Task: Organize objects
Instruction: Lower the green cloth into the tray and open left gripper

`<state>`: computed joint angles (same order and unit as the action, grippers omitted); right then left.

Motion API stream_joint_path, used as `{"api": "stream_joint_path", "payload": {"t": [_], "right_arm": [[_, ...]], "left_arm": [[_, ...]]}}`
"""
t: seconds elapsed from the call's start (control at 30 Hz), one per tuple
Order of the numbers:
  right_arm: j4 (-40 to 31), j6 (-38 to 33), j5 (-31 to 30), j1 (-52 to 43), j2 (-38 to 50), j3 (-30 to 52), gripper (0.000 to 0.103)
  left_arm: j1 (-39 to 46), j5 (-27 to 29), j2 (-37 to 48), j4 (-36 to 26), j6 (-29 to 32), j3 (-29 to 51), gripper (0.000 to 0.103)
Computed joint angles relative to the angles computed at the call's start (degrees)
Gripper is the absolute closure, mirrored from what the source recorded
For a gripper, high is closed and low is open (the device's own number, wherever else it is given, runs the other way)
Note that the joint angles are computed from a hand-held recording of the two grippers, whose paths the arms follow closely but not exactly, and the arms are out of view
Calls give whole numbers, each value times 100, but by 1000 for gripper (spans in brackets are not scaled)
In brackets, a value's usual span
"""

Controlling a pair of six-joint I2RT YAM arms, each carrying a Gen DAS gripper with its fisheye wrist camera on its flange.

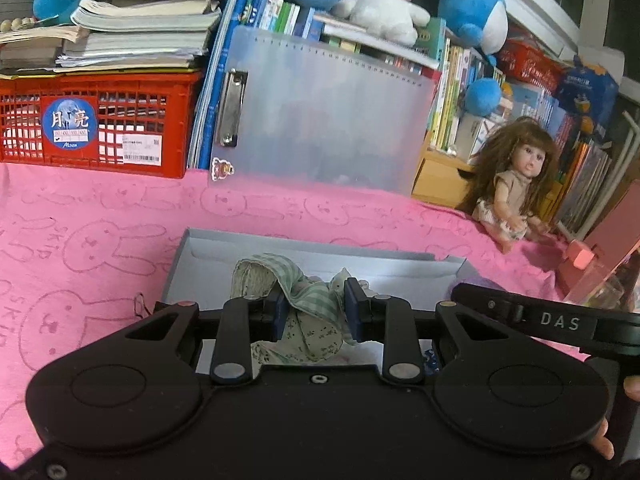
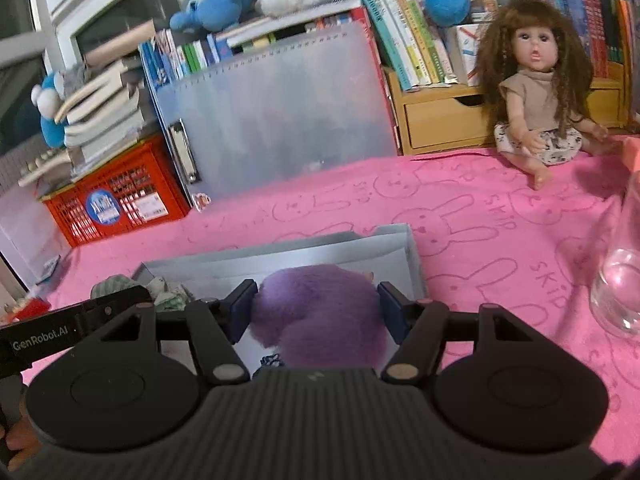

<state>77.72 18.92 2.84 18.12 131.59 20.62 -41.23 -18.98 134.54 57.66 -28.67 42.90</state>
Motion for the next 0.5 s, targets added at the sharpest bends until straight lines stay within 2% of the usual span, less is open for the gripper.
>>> {"api": "stream_joint_path", "payload": {"t": [0.1,0.5], "right_arm": [[-38,-62,164,83,185,142,35],[-131,-95,172,100,540,331,35]], "left_arm": [[-9,-4,112,-132,7,138,75],[-59,-32,264,-226,92,300,74]]}}
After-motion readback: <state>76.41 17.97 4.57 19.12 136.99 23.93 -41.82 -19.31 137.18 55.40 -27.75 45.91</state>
